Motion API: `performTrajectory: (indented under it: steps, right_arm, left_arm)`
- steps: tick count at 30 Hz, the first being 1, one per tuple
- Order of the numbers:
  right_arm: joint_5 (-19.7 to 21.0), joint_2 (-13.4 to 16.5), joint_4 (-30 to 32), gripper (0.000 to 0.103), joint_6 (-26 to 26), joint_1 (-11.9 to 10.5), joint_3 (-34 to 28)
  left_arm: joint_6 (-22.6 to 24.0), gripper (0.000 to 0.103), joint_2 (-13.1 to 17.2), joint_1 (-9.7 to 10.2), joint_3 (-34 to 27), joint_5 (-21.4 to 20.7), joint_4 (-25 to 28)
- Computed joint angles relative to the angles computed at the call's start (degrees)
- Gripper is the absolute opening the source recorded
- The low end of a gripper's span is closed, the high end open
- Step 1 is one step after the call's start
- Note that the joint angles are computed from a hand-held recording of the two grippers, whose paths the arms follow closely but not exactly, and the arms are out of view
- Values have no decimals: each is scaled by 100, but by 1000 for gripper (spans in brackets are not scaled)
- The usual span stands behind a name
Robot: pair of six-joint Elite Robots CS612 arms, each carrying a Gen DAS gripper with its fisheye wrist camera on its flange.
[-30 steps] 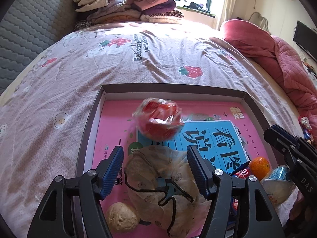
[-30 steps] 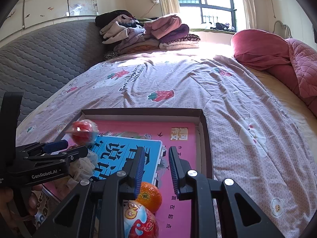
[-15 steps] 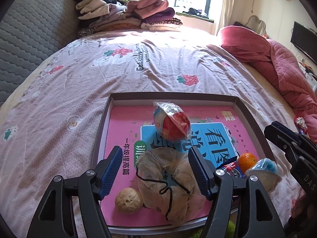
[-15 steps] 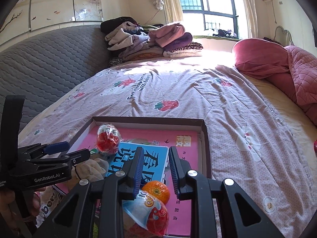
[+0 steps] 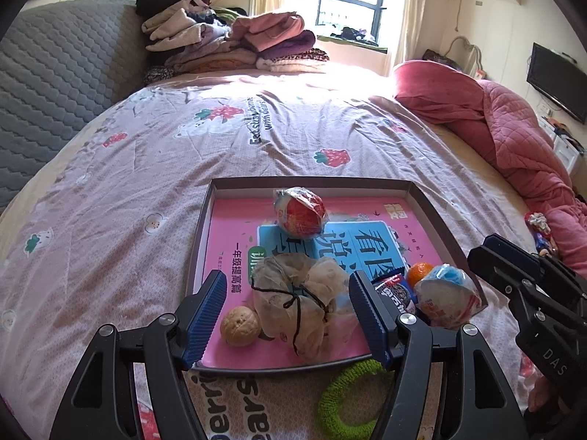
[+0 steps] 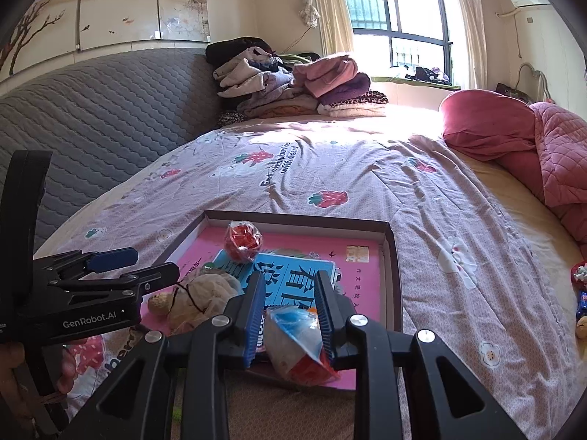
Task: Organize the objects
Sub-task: 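Withdraw left gripper toward the loose tangerine while right gripper moves to the green ring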
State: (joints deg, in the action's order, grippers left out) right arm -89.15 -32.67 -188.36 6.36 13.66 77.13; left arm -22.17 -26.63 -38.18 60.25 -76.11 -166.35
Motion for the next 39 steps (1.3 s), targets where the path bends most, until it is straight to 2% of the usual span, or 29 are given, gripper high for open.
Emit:
performTrajectory:
  steps: [16, 29, 39]
  right_arm:
    - [-40, -240, -52, 30, -9, 208, 556]
    - [-178, -338, 13, 30, 15, 300, 732]
    - [-245, -361, 92, 31, 77, 316, 789]
  left_arm:
    - [-51, 71, -629, -129, 1386, 129, -811]
    - [54, 71, -864, -257, 1995, 229, -1054]
    - [204, 71, -939, -359, 2268, 154, -1154]
